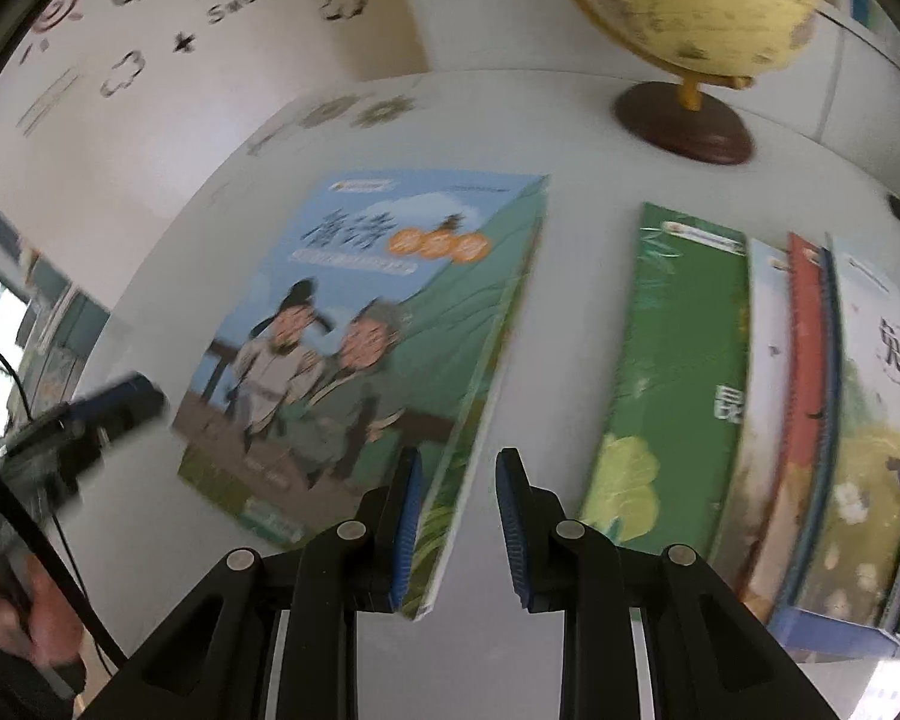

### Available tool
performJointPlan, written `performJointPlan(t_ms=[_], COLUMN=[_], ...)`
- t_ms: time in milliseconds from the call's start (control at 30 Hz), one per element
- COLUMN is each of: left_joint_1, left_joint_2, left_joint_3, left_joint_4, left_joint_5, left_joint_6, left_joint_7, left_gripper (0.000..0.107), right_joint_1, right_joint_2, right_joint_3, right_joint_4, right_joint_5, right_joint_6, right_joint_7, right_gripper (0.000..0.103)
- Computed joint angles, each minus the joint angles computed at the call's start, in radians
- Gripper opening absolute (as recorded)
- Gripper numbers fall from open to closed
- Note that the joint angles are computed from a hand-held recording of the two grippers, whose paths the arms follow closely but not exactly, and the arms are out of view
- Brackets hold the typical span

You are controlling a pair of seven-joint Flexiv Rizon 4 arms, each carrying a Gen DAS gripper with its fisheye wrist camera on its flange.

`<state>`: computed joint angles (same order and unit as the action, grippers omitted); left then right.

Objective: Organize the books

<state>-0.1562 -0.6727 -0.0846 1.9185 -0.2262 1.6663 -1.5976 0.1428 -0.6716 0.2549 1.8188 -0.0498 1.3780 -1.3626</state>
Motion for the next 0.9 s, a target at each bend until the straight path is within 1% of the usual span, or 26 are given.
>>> performJointPlan(t_ms=[33,67,100,200,233,267,300,333,400,467,500,567,767,833,900], left_joint_1=[-0.012,-0.016,-0.01,-0.029,-0.061,-0.072,-0.065,-0.065,-0.096,-0.102,-0.101,-0.103,-0.161,-0.171,-0.166], left_joint_2=[-0.015,-0.026,-0.042,-0.073,-0.08,-0.081,-0.077,-0.073,-0.07,-0.064,-0.06,-0.053,-0.035,-0.027,-0.021], left_joint_3=[0.036,0.039,0.039,0.063,0.103,0.11,0.098,0.092,0.128,0.137,0.136,0.136,0.199,0.209,0.205], left_joint_4=[-0.037,-0.052,-0.075,-0.12,-0.142,-0.136,-0.126,-0.124,-0.122,-0.114,-0.11,-0.105,-0.088,-0.076,-0.066], left_joint_5=[0.024,-0.013,-0.01,0.012,0.041,0.035,0.043,0.046,0.059,0.07,0.072,0.075,0.114,0.126,0.132], left_joint_6=[-0.05,-0.074,-0.106,-0.162,-0.192,-0.174,-0.163,-0.174,-0.169,-0.169,-0.174,-0.184,-0.191,-0.189,-0.187], left_joint_7=[-0.03,0.005,0.013,0.034,0.01,0.02,0.026,0.03,0.011,0.007,0.005,-0.002,-0.048,-0.065,-0.072], left_gripper=[0.03,0.03,0.03,0.03,0.03,0.03,0.03,0.03,0.03,0.029,0.029,0.029,0.029,0.029,0.029], right_joint_1=[0.03,0.043,0.048,0.071,0.08,0.083,0.076,0.063,0.061,0.06,0.074,0.074,0.074,0.07,0.067], right_joint_2=[0.003,0.003,0.003,0.003,0.003,0.002,0.0,-0.002,-0.003,-0.001,0.001,0.004,0.02,0.026,0.031], right_joint_3=[-0.043,-0.066,-0.075,-0.111,-0.125,-0.13,-0.122,-0.106,-0.1,-0.095,-0.11,-0.108,-0.102,-0.096,-0.091], right_joint_4=[0.003,0.004,0.004,0.007,0.009,0.01,0.006,0.0,-0.002,0.0,0.004,0.008,0.024,0.031,0.04], right_joint_5=[-0.006,-0.014,-0.018,-0.042,-0.055,-0.063,-0.065,-0.062,-0.07,-0.076,-0.085,-0.087,-0.087,-0.086,-0.083], right_joint_6=[-0.001,-0.006,-0.01,-0.029,-0.032,-0.034,-0.041,-0.048,-0.049,-0.051,-0.052,-0.052,-0.059,-0.066,-0.067], right_joint_7=[0.039,0.061,0.075,0.123,0.137,0.147,0.149,0.145,0.141,0.136,0.147,0.151,0.164,0.162,0.158], right_gripper=[0.025,0.025,0.025,0.025,0.025,0.025,0.025,0.025,0.025,0.025,0.025,0.025,0.025,0.024,0.025])
